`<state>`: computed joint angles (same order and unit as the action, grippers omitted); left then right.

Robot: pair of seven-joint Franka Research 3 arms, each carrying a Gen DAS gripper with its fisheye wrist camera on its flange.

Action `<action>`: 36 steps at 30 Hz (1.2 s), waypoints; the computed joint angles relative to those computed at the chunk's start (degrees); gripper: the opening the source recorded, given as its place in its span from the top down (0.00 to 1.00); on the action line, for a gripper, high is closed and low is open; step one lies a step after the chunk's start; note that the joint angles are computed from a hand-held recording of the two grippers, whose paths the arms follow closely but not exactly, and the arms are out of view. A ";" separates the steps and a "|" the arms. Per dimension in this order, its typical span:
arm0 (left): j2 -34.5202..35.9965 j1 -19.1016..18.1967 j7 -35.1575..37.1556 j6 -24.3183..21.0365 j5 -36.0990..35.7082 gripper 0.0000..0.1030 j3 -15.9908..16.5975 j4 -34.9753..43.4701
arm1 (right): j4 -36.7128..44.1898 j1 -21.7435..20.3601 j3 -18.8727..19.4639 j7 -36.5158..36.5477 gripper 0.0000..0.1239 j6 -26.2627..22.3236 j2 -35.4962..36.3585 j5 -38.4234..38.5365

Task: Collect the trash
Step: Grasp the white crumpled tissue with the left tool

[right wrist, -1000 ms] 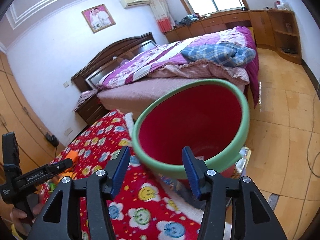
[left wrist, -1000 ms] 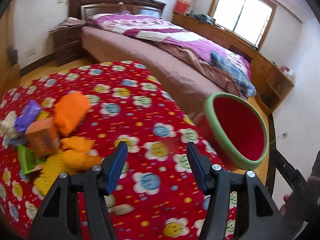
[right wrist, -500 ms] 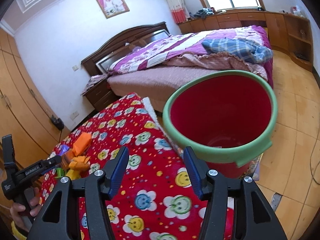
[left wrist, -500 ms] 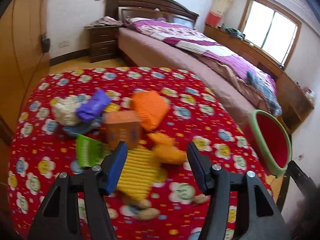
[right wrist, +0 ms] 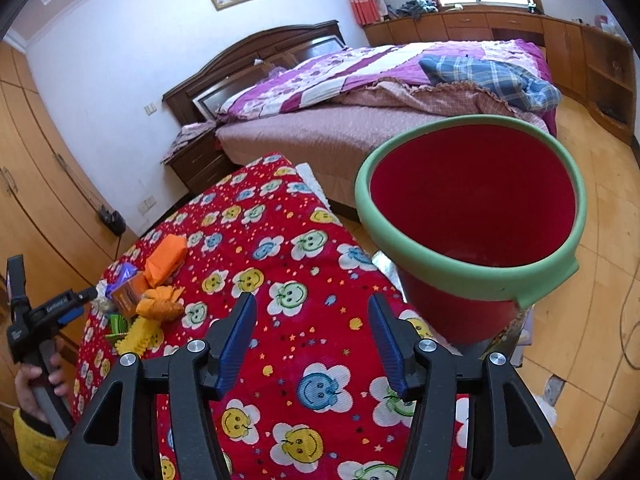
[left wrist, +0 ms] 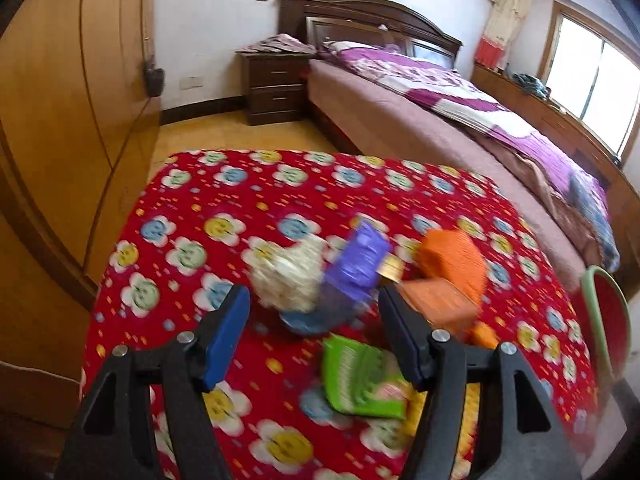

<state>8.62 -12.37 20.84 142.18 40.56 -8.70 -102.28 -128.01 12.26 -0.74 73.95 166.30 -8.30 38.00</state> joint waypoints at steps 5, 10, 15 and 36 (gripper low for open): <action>1.59 1.39 1.64 0.79 -1.84 0.35 0.83 0.88 | 0.17 -0.45 0.87 2.73 0.52 -0.25 0.36 -3.22; 2.53 2.09 2.47 2.73 -3.95 0.35 1.35 0.61 | 0.53 -0.60 1.11 4.64 0.52 -1.00 0.88 -5.53; 3.26 2.41 2.81 4.82 -5.39 0.41 1.56 0.43 | 0.86 -0.67 1.32 5.89 0.52 -1.67 1.38 -7.00; -7.77 3.10 -13.22 14.09 7.51 0.71 0.63 -11.12 | 9.13 2.01 2.78 -3.47 0.52 -7.35 6.29 -1.53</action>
<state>0.85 -9.26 7.62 156.27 48.07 -8.07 -113.40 -118.88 14.27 2.04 70.48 158.95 -2.01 36.47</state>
